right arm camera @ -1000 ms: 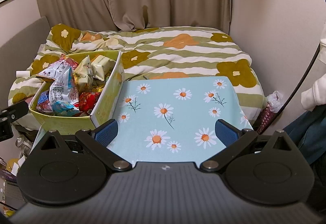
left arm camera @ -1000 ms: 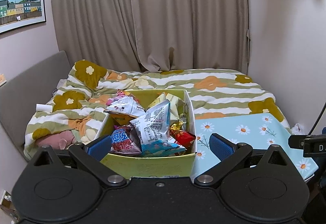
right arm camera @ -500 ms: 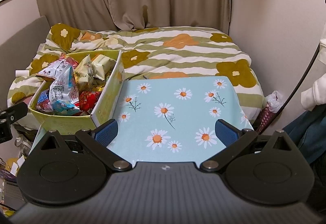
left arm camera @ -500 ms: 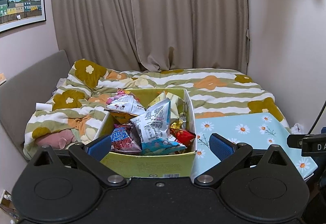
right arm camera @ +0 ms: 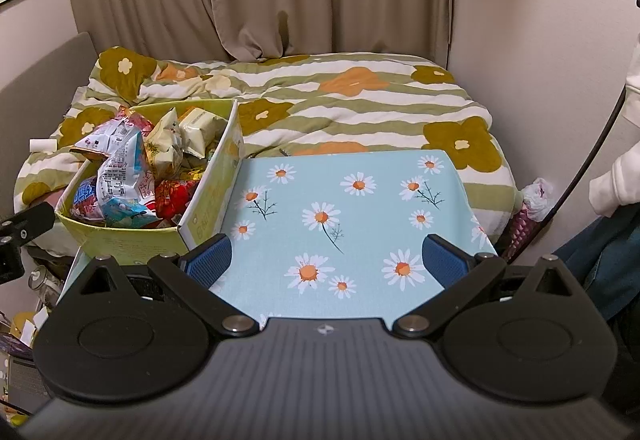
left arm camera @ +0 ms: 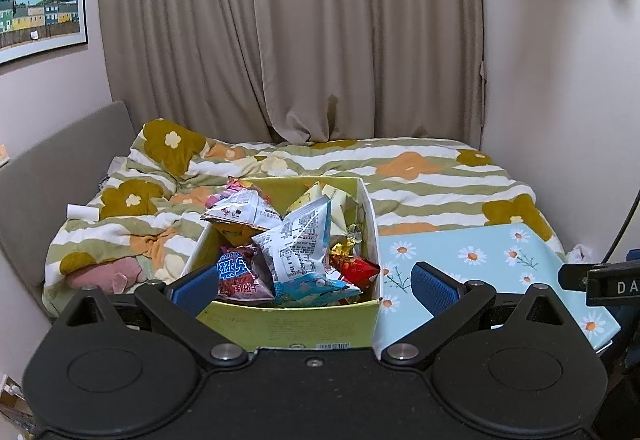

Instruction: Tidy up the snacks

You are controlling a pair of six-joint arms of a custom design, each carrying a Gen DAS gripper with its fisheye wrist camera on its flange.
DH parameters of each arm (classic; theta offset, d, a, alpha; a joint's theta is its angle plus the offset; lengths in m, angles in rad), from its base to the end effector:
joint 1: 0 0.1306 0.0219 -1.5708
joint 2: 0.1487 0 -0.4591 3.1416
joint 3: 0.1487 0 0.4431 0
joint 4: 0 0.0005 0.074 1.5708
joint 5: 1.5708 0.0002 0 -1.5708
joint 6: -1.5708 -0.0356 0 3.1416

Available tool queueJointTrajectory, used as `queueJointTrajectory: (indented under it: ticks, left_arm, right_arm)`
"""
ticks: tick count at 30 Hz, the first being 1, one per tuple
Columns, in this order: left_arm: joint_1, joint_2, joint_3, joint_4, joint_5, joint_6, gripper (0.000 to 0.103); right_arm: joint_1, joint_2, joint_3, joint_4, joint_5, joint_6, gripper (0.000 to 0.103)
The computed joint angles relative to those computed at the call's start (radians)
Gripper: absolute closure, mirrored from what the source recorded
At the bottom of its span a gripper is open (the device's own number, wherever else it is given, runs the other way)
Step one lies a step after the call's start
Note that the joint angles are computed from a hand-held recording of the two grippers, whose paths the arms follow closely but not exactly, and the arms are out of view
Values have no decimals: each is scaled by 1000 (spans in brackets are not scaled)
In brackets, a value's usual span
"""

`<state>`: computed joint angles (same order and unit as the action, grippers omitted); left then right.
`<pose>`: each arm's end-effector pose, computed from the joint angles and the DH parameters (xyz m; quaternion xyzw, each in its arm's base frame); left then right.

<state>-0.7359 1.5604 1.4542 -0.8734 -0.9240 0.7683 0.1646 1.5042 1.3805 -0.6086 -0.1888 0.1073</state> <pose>0.4478 -0.3679 0.4590 -0.1437 0.8541 0.1332 0.4817 0.5713 0.1012 0.4605 -0.1613 0.8957 0.0977 0.4026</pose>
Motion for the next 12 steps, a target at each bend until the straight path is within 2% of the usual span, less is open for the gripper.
queueJointTrajectory:
  ticks: [4, 12]
  left_arm:
    - [-1, 9, 10, -20, -11, -5, 0]
    - [9, -8, -13, 36, 12, -12, 0]
  right_arm:
    - [-1, 0, 0, -1, -5, 0, 0]
    - [1, -2, 11, -15, -7, 8, 0]
